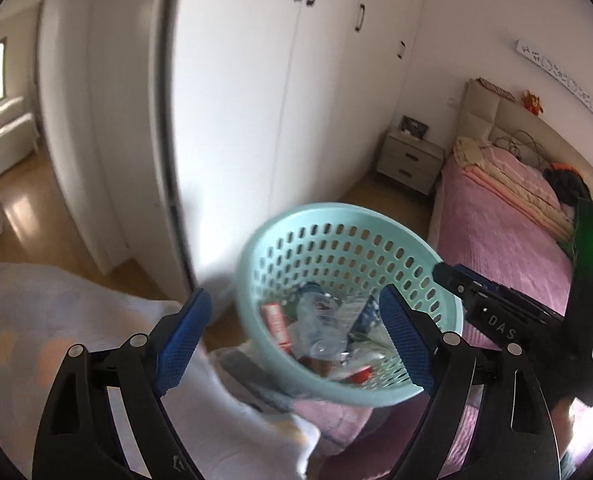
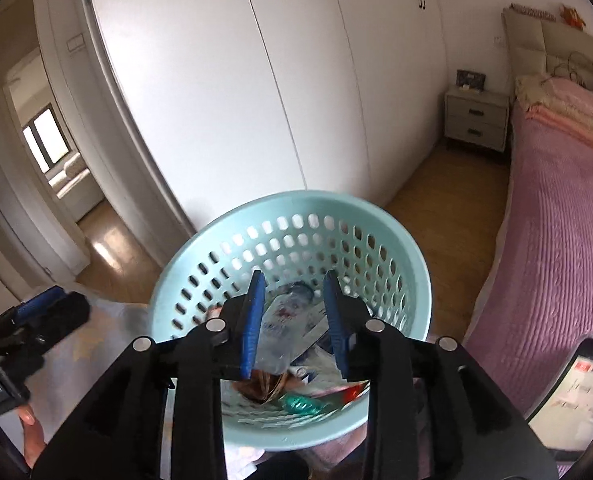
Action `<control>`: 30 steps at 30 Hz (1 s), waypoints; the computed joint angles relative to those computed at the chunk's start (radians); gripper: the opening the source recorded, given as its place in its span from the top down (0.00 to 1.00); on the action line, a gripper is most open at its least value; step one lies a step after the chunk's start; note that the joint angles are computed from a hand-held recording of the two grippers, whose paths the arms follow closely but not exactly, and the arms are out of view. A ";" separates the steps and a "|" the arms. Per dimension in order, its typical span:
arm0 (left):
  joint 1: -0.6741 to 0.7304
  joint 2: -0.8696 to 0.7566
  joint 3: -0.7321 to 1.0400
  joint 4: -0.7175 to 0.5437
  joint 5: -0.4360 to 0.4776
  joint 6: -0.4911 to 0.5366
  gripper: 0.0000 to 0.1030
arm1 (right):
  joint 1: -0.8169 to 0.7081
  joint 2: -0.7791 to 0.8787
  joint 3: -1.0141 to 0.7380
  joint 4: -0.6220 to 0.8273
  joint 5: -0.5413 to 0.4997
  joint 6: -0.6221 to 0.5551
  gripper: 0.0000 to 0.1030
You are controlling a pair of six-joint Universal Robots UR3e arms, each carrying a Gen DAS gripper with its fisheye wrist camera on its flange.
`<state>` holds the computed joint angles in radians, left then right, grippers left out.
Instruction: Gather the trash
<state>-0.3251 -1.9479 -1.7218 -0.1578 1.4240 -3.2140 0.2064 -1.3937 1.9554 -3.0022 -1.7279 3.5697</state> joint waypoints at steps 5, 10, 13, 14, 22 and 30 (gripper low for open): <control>0.008 0.165 -0.198 0.112 0.068 0.008 0.18 | 0.086 -0.078 0.053 0.013 -0.061 0.037 0.73; 0.024 0.359 -0.375 0.179 0.104 -0.003 0.16 | 0.207 -0.154 0.086 0.014 -0.151 0.106 0.54; 0.012 0.451 -0.455 0.211 0.151 -0.017 0.12 | 0.308 -0.159 0.049 0.046 -0.219 0.124 0.54; 0.009 0.487 -0.485 0.216 0.171 -0.019 0.12 | 0.345 -0.154 0.033 0.055 -0.254 0.131 0.54; -0.021 0.715 -0.718 0.305 0.362 -0.049 0.11 | 0.600 -0.098 -0.070 0.077 -0.509 0.177 0.41; -0.133 0.621 -0.844 0.577 0.645 -0.031 0.11 | 0.794 0.047 -0.176 0.024 -0.756 0.173 0.36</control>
<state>-0.4583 -1.3270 -2.5662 0.4193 2.0690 -3.2449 1.0006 -1.3463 1.7790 -2.9786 -2.4837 3.7426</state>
